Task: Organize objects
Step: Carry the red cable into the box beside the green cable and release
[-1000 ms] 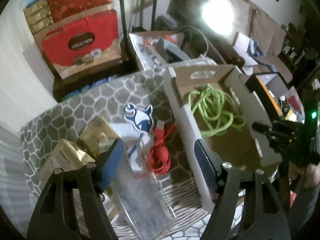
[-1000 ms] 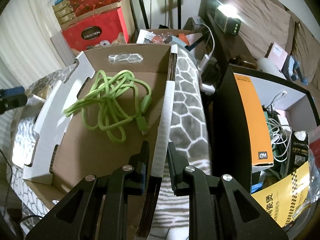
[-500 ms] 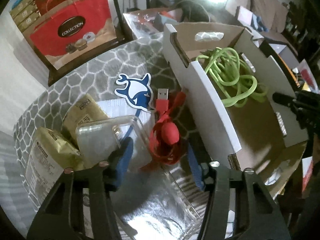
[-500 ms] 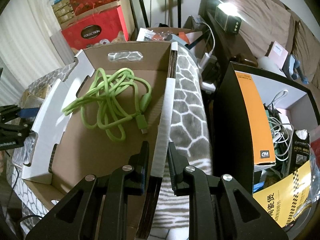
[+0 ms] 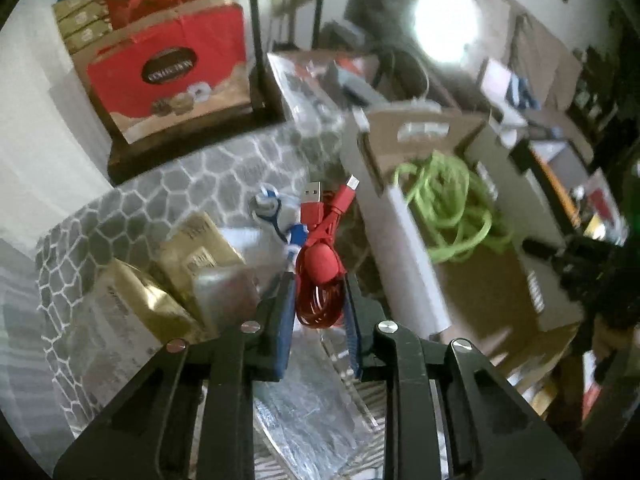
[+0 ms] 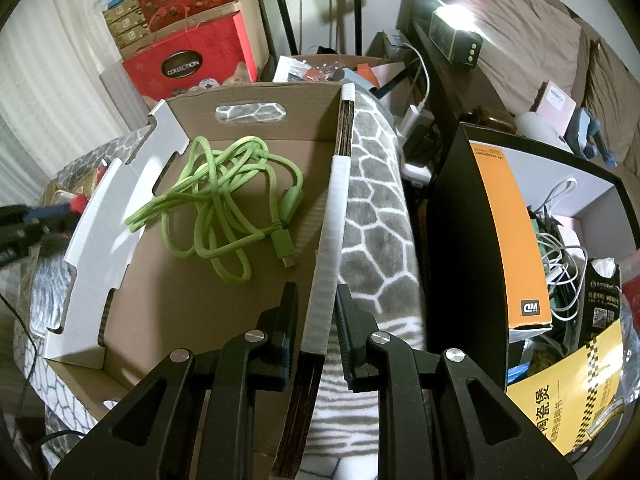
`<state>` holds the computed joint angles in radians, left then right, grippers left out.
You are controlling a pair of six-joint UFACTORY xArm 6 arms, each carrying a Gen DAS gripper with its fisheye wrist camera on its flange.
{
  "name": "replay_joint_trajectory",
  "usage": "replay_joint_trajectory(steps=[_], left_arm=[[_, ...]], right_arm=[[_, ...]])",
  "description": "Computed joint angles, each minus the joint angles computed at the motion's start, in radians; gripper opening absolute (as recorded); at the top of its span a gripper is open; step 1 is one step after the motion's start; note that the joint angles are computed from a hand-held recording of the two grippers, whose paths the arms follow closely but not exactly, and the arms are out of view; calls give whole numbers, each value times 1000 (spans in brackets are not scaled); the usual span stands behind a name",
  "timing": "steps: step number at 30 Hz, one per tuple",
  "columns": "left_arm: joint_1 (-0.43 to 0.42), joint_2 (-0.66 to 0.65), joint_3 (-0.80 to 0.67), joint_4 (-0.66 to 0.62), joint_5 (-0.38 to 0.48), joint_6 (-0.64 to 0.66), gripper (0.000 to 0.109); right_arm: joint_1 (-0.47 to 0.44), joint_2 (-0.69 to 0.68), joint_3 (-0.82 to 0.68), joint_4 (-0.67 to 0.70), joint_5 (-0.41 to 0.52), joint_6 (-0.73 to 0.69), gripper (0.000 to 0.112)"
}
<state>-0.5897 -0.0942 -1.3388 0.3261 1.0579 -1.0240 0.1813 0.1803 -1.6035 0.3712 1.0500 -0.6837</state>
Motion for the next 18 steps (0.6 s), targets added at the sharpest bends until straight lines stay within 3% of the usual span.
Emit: replay_joint_trajectory(steps=[5, 14, 18], left_arm=[[6, 11, -65, -15, -36, 34, 21], [1, 280, -404, -61, 71, 190, 21], [2, 423, -579, -68, 165, 258, 21]], right_arm=[[0, 3, -3, -2, 0, 1, 19], [1, 4, -5, -7, 1, 2, 19], [0, 7, -9, -7, 7, 1, 19]])
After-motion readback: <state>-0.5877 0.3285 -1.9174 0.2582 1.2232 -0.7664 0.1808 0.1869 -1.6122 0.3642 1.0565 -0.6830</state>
